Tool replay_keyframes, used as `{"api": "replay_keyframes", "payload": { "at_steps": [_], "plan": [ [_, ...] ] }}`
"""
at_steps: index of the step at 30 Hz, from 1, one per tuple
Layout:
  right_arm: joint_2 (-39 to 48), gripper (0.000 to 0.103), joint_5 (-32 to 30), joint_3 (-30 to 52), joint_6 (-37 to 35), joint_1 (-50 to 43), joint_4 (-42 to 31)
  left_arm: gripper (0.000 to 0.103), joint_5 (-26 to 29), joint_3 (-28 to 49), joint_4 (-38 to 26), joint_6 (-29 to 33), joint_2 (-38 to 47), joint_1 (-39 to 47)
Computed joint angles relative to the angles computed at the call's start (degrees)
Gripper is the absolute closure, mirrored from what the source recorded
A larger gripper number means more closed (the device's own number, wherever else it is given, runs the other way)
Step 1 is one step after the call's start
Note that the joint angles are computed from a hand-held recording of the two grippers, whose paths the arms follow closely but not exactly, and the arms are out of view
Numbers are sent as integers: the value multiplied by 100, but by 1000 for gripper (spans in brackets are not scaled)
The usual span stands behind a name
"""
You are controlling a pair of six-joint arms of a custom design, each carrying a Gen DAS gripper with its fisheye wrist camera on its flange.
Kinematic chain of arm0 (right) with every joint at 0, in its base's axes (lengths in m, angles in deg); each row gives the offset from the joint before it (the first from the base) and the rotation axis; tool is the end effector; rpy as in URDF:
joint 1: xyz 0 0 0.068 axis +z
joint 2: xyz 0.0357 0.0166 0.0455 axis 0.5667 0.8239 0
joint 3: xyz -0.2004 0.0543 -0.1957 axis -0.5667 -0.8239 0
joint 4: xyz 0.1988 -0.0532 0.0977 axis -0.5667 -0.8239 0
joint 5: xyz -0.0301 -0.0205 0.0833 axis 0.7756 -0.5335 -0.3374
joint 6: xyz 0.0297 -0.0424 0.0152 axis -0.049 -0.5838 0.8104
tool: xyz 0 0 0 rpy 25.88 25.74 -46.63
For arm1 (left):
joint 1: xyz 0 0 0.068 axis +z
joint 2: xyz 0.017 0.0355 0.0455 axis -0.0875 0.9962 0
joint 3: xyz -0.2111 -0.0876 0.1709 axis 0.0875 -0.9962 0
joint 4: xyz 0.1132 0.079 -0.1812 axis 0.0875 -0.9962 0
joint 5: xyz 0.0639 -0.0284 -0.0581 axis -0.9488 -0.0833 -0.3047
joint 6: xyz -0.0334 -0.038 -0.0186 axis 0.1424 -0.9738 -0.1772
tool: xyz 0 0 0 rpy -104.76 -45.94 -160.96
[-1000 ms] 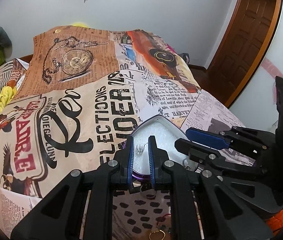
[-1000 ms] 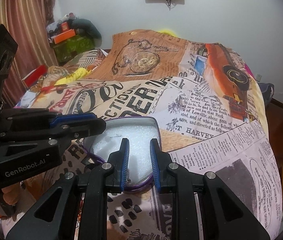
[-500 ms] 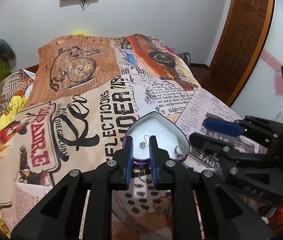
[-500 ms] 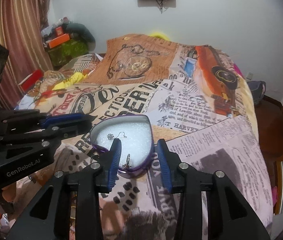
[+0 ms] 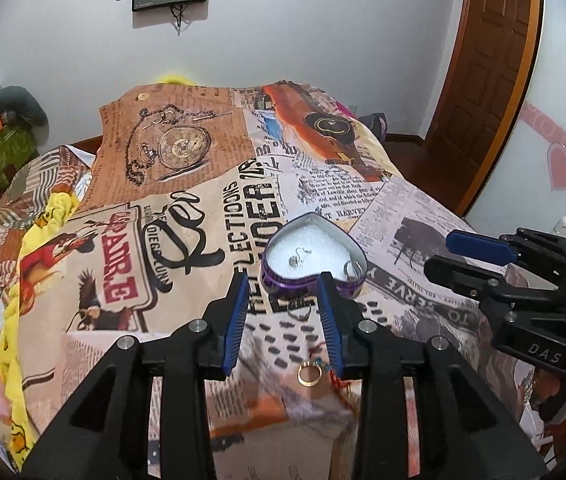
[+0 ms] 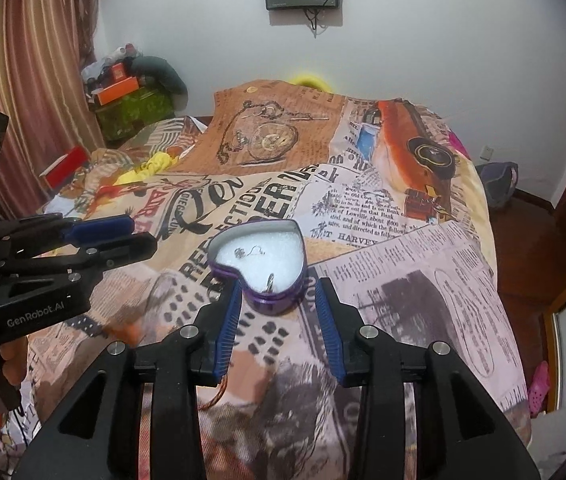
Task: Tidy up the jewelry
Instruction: 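Withdraw both tools from the tin back to the jewelry pile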
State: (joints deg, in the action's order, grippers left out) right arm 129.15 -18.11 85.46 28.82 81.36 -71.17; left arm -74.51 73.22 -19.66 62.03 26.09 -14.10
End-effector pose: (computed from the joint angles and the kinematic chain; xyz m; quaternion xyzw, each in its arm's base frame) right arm 0.1952 0.1968 0.2493 -0.2023 0.8954 0.1150 0.3796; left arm 0.1885 -0.0332 0.2502 0.0657 0.9202 -0.0783 0.3779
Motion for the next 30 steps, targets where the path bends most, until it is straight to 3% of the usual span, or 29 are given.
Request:
{"api": "replay_keyframes", "payload": {
  "at_steps": [11,30],
  "plan": [
    [-110,68,18,-309,207,246,-106,67,-287,-516,-278,5,-370,-309],
    [1094,68,-474,-48,-291,304,273,67,130,-1154,197,263,131,327]
  ]
}}
